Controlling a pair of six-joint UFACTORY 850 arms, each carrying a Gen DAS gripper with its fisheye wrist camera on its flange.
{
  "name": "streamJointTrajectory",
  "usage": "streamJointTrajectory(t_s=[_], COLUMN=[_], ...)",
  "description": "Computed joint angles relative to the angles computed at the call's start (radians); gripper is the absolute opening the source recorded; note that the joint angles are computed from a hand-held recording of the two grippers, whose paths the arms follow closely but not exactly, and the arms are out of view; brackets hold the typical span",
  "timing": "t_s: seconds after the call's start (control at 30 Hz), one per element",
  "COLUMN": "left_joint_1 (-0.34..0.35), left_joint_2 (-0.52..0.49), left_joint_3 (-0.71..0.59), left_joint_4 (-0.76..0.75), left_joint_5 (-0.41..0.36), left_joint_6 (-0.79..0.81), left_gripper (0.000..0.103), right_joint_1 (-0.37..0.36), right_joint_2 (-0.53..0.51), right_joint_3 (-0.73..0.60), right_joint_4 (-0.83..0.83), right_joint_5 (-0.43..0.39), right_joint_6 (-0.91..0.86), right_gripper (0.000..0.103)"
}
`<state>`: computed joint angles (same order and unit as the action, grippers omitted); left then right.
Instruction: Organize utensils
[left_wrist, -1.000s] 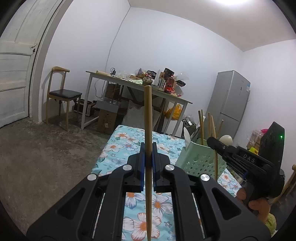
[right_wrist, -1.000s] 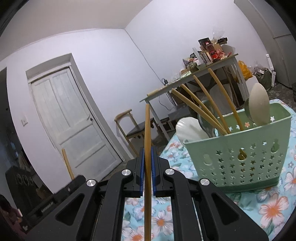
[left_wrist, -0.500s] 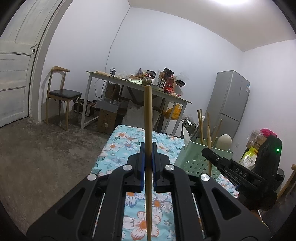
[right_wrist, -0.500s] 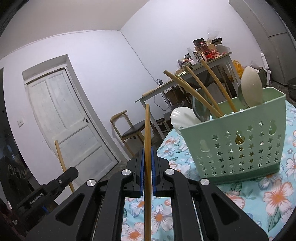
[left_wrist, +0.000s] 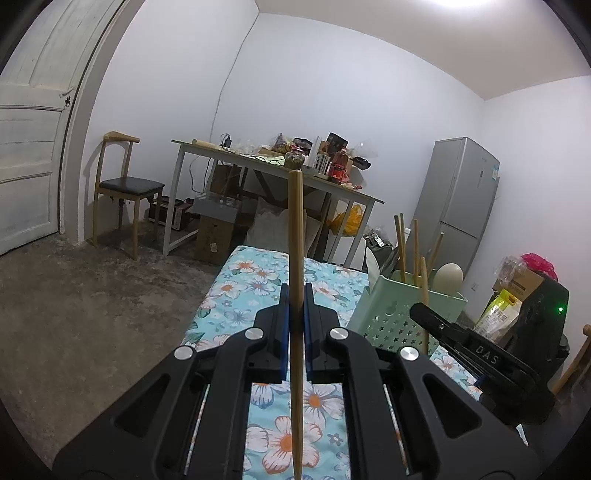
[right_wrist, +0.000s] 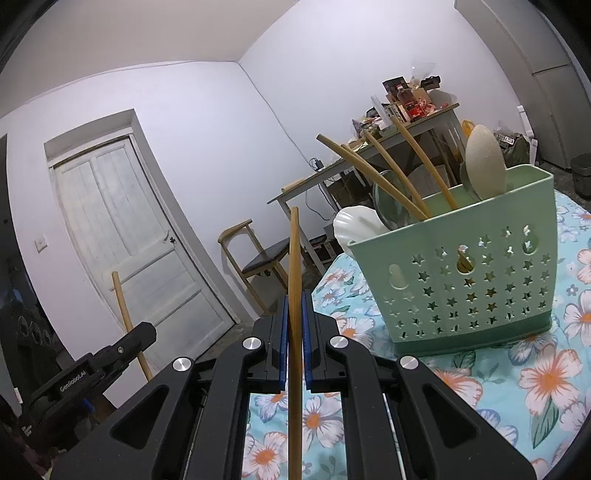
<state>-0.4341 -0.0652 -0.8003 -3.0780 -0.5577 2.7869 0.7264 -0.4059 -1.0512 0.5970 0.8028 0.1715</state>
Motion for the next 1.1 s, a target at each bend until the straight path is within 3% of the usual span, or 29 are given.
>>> streamJointTrajectory(t_s=[0.43, 0.7, 1.1], left_joint_1=[0.002, 0.001, 0.026], left_joint_2=[0.017, 0.024, 0.046], left_joint_3=[0.015, 0.008, -0.033], left_joint_4=[0.016, 0.043, 0.317], left_joint_5=[0.022, 0.067, 0.032], left_joint_6=[-0.01, -0.022, -0.263], left_gripper=[0.005, 0.005, 0.005], right_joint_1=[0.023, 0.034, 0.046], right_joint_2=[0.054, 0.116, 0.237], right_joint_3=[0.08, 0.132, 0.214], right_joint_4=[0.058, 0.135, 0.147], right_joint_5=[0.007, -0.043, -0.016], right_joint_6=[-0.026, -0.106, -0.118], right_gripper=[0.007, 0.007, 0.007])
